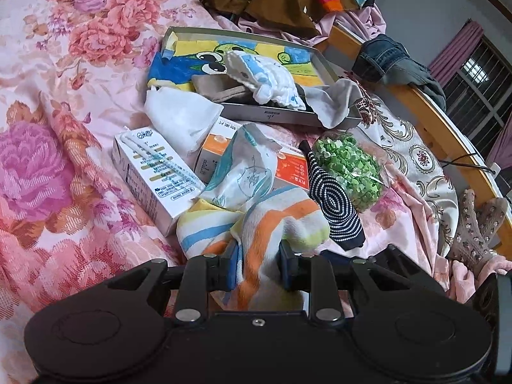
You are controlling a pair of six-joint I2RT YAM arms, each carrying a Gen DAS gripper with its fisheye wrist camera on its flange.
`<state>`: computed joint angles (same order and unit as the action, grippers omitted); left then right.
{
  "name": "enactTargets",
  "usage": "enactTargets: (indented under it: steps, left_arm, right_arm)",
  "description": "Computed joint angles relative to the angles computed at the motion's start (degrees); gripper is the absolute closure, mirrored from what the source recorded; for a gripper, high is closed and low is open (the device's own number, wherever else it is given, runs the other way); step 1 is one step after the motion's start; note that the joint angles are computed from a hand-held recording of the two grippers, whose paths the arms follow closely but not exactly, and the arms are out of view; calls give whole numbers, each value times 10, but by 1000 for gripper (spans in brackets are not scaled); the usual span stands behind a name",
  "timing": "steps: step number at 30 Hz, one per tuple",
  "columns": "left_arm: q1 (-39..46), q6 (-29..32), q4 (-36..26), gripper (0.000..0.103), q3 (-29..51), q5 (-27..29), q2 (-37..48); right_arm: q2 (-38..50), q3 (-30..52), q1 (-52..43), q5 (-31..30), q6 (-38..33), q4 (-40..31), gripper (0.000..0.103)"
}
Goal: Organize soft objects
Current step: 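Grasp the grey face mask with the right tool while the left tool holds the towel, then lift the striped towel and grey mask off the bed with both tools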
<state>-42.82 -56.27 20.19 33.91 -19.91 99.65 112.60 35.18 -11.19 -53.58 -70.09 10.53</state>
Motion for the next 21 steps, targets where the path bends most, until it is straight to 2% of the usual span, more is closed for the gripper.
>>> enactTargets:
  steps: [4,10,15,18,21]
  left_arm:
    - [1,-2,13,76,-7,5,2]
    - [4,-8,33,75,-21,11,1]
    - [4,-13,40,74,-29,11,-1]
    - [4,-11,39,73,-31,11,-2]
    - [2,-14,40,72,-35,8,-5]
  right_arm:
    - [3,2,-1,-2,5,0,16]
    - [13,14,-2,6,55,13,21]
    - [12,13,-2,0,26,3,31]
    - [14,15,-3,0,12,-12,41]
    - [13,20,-3,0,10,-28,55]
